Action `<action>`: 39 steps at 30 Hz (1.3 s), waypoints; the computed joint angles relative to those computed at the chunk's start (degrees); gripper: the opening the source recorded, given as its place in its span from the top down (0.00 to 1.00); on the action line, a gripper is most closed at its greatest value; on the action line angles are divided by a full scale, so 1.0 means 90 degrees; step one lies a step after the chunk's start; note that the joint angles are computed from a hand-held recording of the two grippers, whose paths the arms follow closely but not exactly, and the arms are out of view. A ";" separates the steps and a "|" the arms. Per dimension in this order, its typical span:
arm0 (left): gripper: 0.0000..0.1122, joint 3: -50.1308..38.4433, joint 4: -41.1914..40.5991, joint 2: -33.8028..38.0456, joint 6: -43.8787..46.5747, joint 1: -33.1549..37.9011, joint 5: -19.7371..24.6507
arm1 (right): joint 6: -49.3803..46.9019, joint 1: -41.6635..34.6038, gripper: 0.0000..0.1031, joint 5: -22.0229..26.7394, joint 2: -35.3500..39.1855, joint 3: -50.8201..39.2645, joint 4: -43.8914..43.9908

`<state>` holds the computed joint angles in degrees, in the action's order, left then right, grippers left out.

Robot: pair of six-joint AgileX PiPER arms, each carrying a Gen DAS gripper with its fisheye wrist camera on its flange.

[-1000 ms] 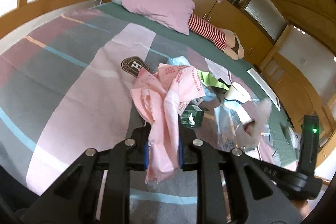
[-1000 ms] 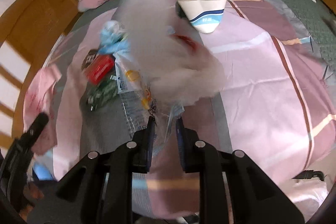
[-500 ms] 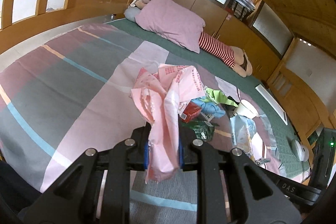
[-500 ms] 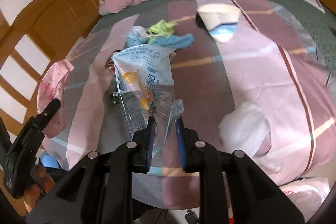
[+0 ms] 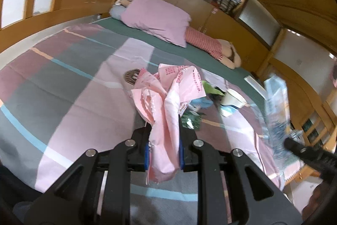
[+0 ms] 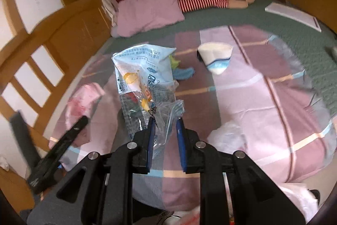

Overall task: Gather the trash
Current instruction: 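Drop the clear wrapper from the right tool into the white bag while the left tool holds the napkin, then lower the pink napkin into the white bag and open the left tool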

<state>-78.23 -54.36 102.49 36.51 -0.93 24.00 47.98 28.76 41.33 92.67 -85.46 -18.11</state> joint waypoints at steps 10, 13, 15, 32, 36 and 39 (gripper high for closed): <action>0.82 0.0869 -0.1357 -0.0572 0.1968 -0.0194 0.0529 | -0.0441 0.0319 0.79 0.1613 -0.3041 0.2210 -0.0958; 0.82 0.0837 -0.1361 -0.0538 0.1911 -0.0219 0.0619 | -0.0941 -0.0019 0.79 0.1774 -0.3696 0.3079 -0.0245; 0.82 0.0774 -0.1306 -0.0488 0.1828 -0.0226 0.0675 | -0.1182 -0.0179 0.78 0.1881 -0.3834 0.3541 0.0189; 0.82 0.0245 -0.1714 0.0091 0.3131 -0.0088 0.3765 | 0.1342 0.0614 0.23 0.1685 -0.4350 0.3612 -0.1555; 0.82 0.0212 -0.1628 0.0150 0.3577 -0.0287 0.4604 | 0.1643 0.0292 0.23 0.1451 -0.4539 0.3698 -0.1497; 0.82 0.0227 -0.1427 0.0171 0.3772 -0.0564 0.4949 | 0.1715 0.0021 0.23 0.1230 -0.4687 0.3806 -0.1349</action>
<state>-76.19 -67.20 104.03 70.46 -6.00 68.54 63.42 28.95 52.40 50.49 -51.21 -30.25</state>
